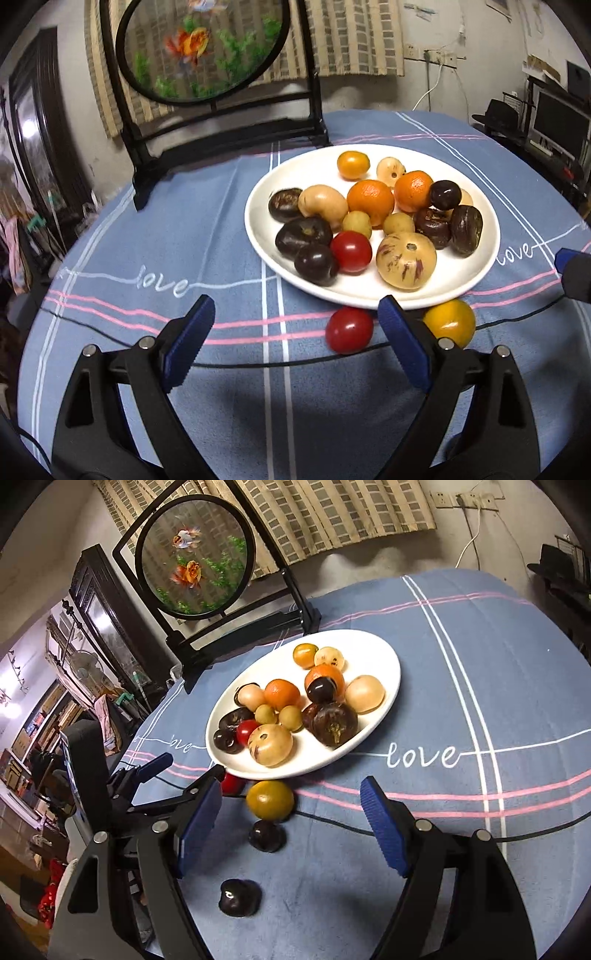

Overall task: Organize fruits
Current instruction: 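Grasp the red cherry tomato with the left gripper while the right gripper approaches a yellow-orange fruit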

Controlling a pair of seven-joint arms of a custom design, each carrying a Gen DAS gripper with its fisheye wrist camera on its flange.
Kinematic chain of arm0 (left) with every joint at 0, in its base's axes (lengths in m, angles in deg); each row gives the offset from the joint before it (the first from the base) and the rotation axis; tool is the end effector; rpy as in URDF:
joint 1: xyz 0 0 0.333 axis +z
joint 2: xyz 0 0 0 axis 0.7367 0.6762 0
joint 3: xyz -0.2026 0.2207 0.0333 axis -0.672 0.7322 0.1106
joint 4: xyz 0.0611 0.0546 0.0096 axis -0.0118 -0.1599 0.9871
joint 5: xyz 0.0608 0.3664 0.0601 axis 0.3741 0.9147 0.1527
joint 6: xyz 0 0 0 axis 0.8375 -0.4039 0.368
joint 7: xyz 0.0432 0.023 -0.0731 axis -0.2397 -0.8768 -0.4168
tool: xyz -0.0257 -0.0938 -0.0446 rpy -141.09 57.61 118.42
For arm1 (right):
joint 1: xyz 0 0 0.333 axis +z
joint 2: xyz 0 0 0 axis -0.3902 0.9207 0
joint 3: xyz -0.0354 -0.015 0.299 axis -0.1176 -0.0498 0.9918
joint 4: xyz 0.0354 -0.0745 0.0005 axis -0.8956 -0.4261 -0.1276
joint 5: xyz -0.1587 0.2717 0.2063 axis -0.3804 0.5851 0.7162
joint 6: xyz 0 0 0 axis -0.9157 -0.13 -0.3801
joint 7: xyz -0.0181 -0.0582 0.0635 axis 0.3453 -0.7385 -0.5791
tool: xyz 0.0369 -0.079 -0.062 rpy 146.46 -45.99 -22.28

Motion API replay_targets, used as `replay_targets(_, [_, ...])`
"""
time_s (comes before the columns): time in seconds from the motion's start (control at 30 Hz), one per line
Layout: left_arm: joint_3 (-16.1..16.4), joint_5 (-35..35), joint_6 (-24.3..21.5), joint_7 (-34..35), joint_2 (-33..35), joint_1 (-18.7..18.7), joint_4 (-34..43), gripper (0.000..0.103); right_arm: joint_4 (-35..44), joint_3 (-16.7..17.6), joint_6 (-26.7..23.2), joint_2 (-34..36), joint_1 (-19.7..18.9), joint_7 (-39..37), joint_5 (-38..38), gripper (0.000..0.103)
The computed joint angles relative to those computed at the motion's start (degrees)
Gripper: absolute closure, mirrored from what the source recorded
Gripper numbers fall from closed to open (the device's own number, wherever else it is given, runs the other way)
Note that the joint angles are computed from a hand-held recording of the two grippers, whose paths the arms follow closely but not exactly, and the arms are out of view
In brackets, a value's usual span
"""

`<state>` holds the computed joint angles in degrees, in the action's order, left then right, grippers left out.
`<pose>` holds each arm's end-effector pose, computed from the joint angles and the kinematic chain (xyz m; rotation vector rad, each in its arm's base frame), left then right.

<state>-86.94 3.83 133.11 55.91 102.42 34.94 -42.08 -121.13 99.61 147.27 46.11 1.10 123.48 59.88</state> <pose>0.6091 -0.1961 0.3780 -1.7789 1.5178 -0.5216 0.6462 0.3844 0.4039 -1.8699 1.2482 -0.0019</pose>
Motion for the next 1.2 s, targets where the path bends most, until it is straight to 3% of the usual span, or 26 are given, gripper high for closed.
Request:
replay_targets(0.27, [0.4, 6.5, 2.7, 0.1, 0.6, -0.6, 0.3, 0.013, 1.8, -1.3, -3.2, 1.3, 0.6, 2.9, -2.1, 0.025])
replay_targets(0.53, [0.3, 6.2, 6.0, 3.4, 0.0, 0.3, -1.4, 0.017, 0.8, -1.2, -3.0, 0.6, 0.6, 2.8, -2.2, 0.025])
replay_targets(0.67, [0.0, 0.9, 7.6, 7.1, 1.0, 1.6, -1.1, 0.018, 1.0, -1.3, -3.7, 0.7, 0.5, 3.2, -2.5, 0.025])
replay_targets(0.73, [-0.1, -2.0, 9.5, 8.8, 1.4, 2.6, -1.1, 0.023, 1.0, -1.4, -3.6, 0.6, 0.6, 3.2, -2.6, 0.025])
replay_targets(0.8, [-1.5, -8.7, 10.9, 15.0, 2.6, 4.4, -0.5, 0.043, 1.1, -1.6, -3.9, 0.8, 0.7, 3.6, -2.9, 0.025])
replay_targets(0.9, [-1.6, -13.8, 13.0, 20.2, 3.6, 4.6, 0.0, 0.056, 1.5, -1.7, -4.5, 1.1, 0.8, 4.3, -3.2, 0.025])
replay_targets(1.03, [-0.6, -15.1, 12.2, 23.3, 5.1, 2.9, 2.0, 0.059, 1.5, -1.6, -4.7, 1.1, 0.7, 4.2, -3.3, 0.025])
replay_targets(1.1, [-1.5, -18.0, 12.0, 27.1, 6.0, 3.4, 2.6, 0.065, 1.7, -1.8, -4.8, 1.3, 0.9, 4.4, -3.7, 0.025])
replay_targets(1.2, [-0.4, -18.7, 12.3, 26.9, 5.6, 2.4, 2.0, 0.073, 2.0, -2.2, -5.1, 1.6, 1.4, 4.7, -4.6, 0.025])
